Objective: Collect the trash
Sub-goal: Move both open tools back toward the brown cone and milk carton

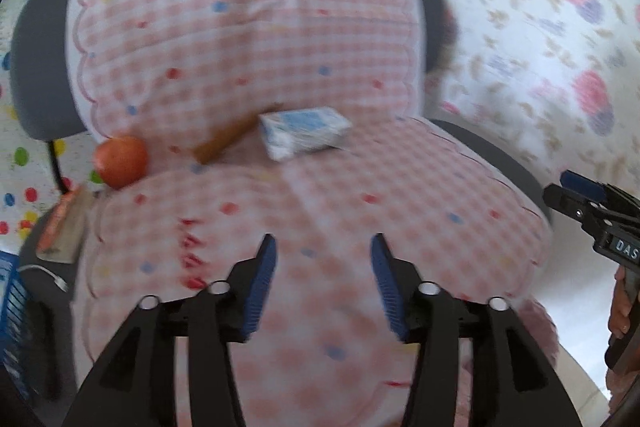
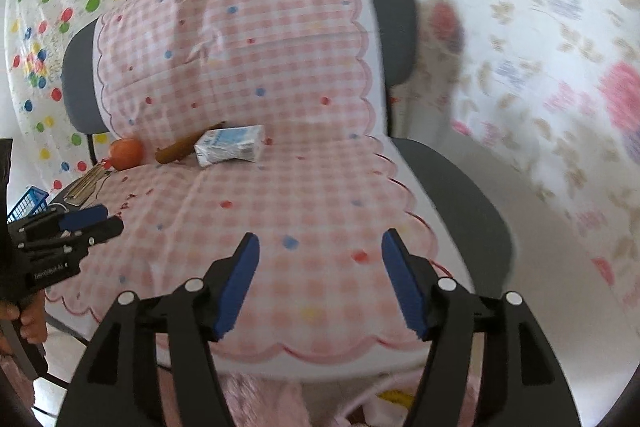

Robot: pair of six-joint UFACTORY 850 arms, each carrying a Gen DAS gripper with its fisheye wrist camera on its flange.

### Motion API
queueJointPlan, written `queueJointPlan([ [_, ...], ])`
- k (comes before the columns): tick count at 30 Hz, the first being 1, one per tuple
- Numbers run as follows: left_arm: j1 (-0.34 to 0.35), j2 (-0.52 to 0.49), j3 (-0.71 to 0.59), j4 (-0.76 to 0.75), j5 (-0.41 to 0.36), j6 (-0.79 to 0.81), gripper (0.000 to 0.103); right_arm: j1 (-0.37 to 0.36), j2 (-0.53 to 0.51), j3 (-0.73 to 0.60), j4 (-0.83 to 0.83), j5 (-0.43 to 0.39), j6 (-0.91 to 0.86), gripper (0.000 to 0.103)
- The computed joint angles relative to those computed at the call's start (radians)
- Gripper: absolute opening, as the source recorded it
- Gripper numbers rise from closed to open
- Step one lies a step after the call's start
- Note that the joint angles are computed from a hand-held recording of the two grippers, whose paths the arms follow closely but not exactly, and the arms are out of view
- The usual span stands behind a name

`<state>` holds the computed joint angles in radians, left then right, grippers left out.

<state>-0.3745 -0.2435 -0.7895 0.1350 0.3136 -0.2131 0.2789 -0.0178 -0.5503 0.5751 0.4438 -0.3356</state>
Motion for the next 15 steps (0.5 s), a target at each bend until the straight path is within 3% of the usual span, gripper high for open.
queueJointPlan([
  [3,0.042,-0.034,-0.046,-0.002,-0.020,0.003,0.063,-0.003,-0.085,-0.090,-0.065,-0.027,0.040,0.064],
  [12,0.108,-0.182,-0.232,-0.195,-0.110,0.236,0.063,0.000,-0.342,-0.388,-0.160,-0.156,0.085,0.070],
  [15,0.133,-0.256,-0.317,-0.094,-0.166,0.156,0.063,-0.003,-0.416,-0.485,-0.173,-0.210,0.093,0.070],
])
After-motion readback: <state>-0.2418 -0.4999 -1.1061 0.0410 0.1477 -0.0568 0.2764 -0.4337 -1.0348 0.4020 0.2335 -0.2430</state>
